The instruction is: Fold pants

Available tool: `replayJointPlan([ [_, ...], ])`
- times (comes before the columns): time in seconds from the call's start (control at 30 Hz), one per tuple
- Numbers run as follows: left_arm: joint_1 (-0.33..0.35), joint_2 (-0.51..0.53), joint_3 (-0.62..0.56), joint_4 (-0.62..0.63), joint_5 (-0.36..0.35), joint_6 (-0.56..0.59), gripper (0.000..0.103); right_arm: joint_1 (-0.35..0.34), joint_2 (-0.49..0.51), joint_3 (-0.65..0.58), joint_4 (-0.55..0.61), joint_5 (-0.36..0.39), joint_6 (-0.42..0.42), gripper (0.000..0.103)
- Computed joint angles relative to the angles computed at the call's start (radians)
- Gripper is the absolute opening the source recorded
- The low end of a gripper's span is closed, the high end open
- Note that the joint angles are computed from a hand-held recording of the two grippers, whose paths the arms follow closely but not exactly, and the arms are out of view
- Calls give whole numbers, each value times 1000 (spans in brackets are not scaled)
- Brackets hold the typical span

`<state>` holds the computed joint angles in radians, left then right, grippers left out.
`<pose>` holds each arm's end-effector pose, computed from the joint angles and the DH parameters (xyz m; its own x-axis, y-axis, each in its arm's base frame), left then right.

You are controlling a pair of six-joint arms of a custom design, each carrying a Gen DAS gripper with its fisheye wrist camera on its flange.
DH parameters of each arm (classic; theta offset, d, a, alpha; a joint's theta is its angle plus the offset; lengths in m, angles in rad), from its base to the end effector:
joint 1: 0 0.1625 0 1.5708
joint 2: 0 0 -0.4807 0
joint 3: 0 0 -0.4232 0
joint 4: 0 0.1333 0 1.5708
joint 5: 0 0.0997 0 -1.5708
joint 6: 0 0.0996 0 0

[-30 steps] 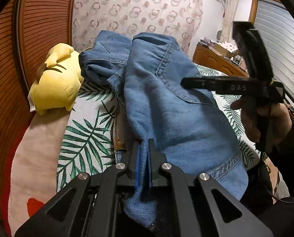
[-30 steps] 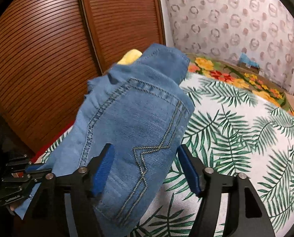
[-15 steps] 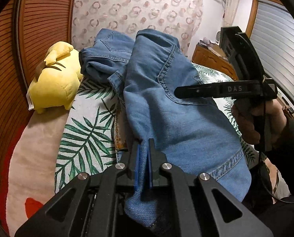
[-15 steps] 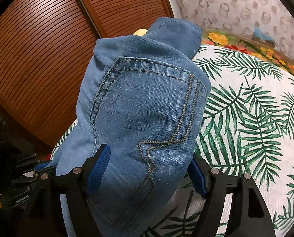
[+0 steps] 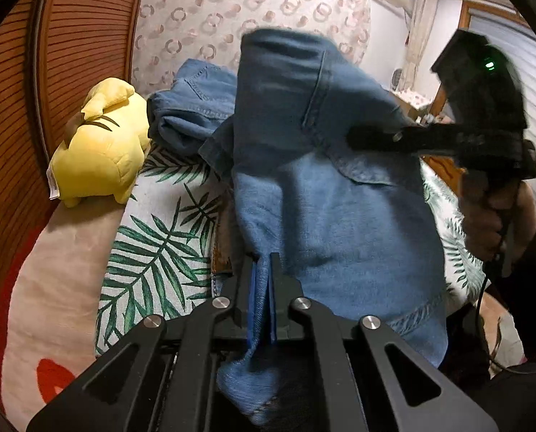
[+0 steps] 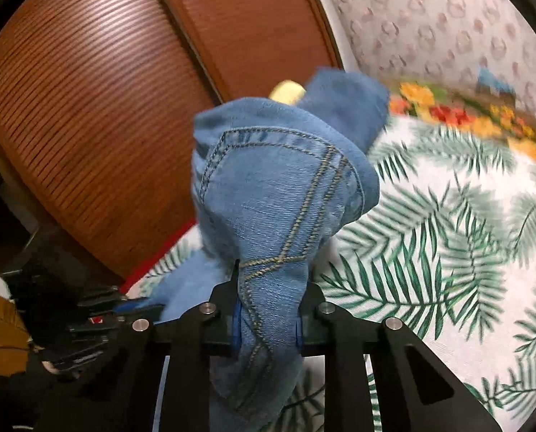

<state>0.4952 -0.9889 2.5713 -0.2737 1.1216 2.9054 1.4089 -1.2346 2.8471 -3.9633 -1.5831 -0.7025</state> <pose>-0.0800 -0.2438 0.0284 -0.7113 0.6112 -0.3471 0.7029 0.6192 -0.3501 0.0849 -0.2995 0.1928 -0.8262 -0.3238 0.4611 -0.5493 0.6452 -0.5311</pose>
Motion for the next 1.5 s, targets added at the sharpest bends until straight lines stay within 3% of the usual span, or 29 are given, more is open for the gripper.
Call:
replayJointPlan([
  [0.13, -30, -61, 17, -1, -11, -14, 6, 114, -43, 2, 26, -26, 6, 19],
  [0.27, -49, -152, 27, 16, -29, 3, 5, 219, -133, -40, 167, -44, 9, 19],
  [0.47, 14, -283, -32, 82, -57, 90, 5, 368, -180, -142, 322, -97, -2, 19],
  [0.67, 89, -363, -143, 152, -76, 196, 5, 407, -212, -279, 491, -43, 1, 19],
  [0.83, 188, -316, -270, 173, -56, 329, 5, 283, -200, -381, 567, 108, -32, 19],
  [0.93, 269, -211, -385, 194, -17, 396, 5, 169, -162, -432, 579, 190, -11, 19],
  [1.0, 322, -86, -490, 218, -38, 439, 5, 83, -116, -478, 576, 218, -1, 19],
  [1.1, 405, 61, -632, 308, -4, 409, 5, -9, -28, -547, 553, 165, 66, 19],
  [1.13, 413, 86, -647, 314, 4, 415, 5, -36, -6, -560, 542, 139, 83, 20],
  [1.23, 399, 111, -647, 303, -14, 442, 5, -85, 0, -582, 585, 154, 83, 28],
  [1.33, 398, 126, -649, 307, -34, 436, 5, -54, 5, -619, 626, 78, 77, 43],
  [1.5, 407, 151, -669, 325, -51, 439, 5, 29, -14, -619, 604, -75, -27, 46],
])
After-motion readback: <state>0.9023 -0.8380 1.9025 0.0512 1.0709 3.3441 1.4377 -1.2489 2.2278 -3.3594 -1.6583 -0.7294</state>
